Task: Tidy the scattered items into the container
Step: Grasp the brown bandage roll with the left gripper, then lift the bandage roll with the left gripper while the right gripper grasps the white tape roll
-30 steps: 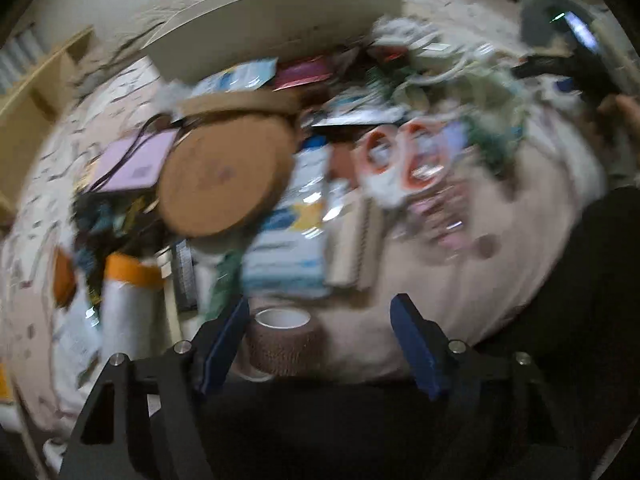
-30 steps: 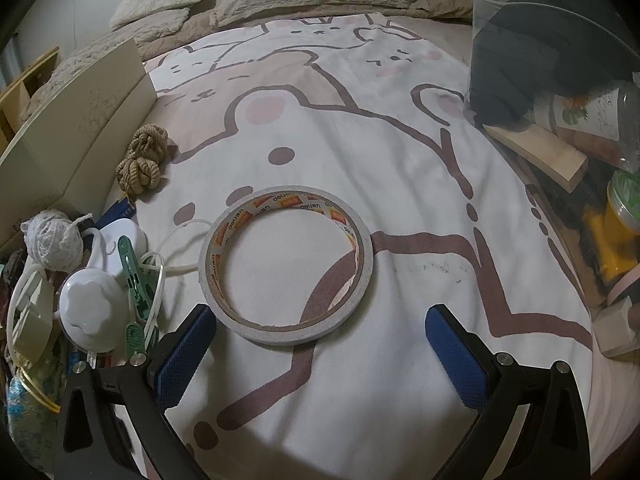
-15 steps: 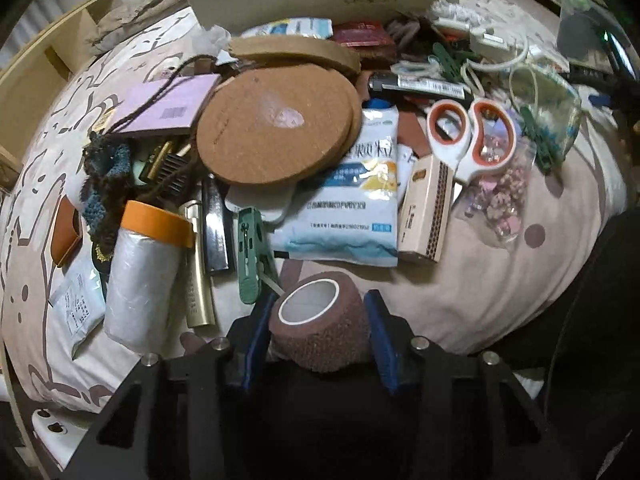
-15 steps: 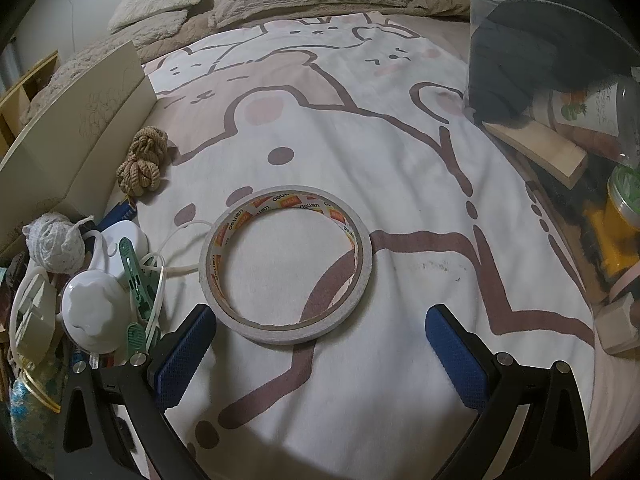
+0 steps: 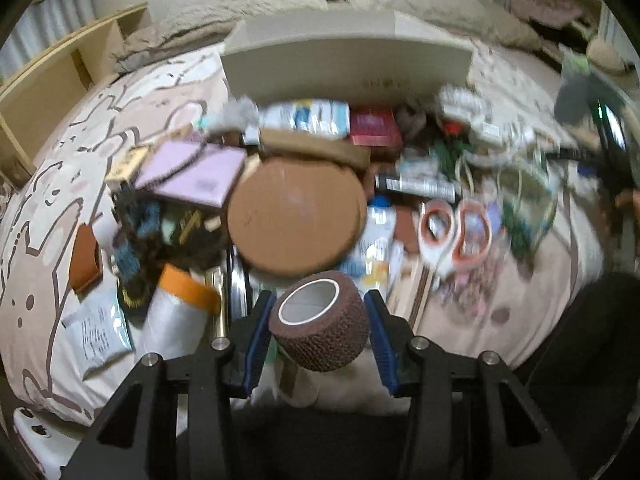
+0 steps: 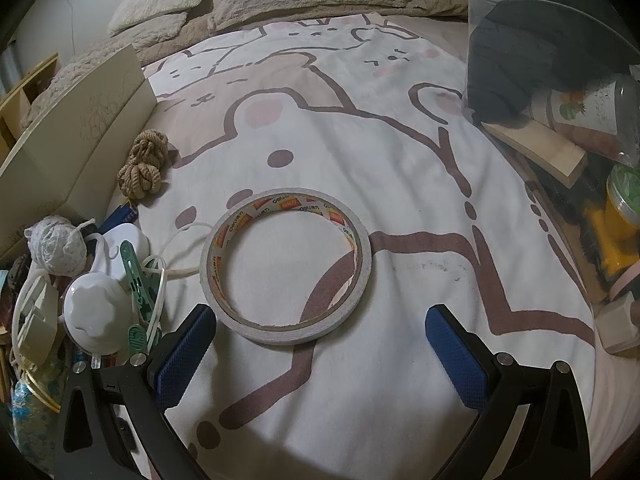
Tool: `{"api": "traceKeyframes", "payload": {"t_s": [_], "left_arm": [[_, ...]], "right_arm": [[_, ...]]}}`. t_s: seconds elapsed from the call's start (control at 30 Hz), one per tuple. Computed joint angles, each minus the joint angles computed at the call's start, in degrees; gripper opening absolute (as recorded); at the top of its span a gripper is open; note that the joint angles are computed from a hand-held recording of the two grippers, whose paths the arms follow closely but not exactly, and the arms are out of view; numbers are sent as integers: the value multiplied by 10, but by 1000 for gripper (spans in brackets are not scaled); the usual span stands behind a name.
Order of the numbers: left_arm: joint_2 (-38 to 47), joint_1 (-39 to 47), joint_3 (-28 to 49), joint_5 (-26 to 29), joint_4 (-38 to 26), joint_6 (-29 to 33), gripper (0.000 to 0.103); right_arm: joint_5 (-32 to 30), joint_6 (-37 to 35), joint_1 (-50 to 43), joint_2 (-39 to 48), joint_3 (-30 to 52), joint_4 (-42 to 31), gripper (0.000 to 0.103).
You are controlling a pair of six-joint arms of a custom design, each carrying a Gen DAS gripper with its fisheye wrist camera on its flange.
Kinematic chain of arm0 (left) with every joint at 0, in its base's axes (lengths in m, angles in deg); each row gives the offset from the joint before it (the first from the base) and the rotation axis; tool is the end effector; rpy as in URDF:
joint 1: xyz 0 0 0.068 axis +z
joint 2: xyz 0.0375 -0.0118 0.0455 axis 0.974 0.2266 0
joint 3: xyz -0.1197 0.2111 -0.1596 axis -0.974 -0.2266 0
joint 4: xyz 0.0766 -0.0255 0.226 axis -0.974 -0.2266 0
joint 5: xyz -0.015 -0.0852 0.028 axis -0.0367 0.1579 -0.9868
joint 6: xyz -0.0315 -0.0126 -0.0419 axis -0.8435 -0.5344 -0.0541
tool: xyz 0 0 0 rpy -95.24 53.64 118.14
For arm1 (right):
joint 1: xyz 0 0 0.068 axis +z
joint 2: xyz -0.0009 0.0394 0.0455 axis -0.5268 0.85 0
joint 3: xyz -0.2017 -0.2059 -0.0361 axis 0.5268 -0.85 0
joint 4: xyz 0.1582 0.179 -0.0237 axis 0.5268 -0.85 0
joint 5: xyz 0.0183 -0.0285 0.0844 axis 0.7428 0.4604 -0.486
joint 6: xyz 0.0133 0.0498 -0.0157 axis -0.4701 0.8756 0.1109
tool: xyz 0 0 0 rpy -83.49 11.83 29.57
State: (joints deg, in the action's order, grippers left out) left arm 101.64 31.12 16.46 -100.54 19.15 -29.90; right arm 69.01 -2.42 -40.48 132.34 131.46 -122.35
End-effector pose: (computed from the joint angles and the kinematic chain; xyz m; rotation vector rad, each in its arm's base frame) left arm 0.1284 -0.1065 0.2492 -0.3471 2.5493 0.1703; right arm 0.4568 -0.0611 0.2214 -0.3297 2.5932 0.1457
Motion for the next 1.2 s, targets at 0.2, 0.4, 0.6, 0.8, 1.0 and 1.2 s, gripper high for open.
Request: {"api": "traceKeyframes", "payload": {"t_s": [0.2,0.4,0.6,0.8,1.0,1.2], "left_arm": [[12,77,18,-35,86,80,45],[65,163,42,-45,188,174,45],[151,235,99,-29,249,249,45],[212,276,106,7,302,271,46],[235,287,85,23,333,266,46],[226,281,62,27,356,261,65]], "right_arm": [[-1,0,-3,3,6,-2,103],[-1,0,-3,2,5,0,103],[10,-1,-5,1,2,10,103],[23,0,-6,-2,-4,21,103],[32,-15,2,-17,-30,49,103],[26,-31,13,-27,-45,71,103]]}}
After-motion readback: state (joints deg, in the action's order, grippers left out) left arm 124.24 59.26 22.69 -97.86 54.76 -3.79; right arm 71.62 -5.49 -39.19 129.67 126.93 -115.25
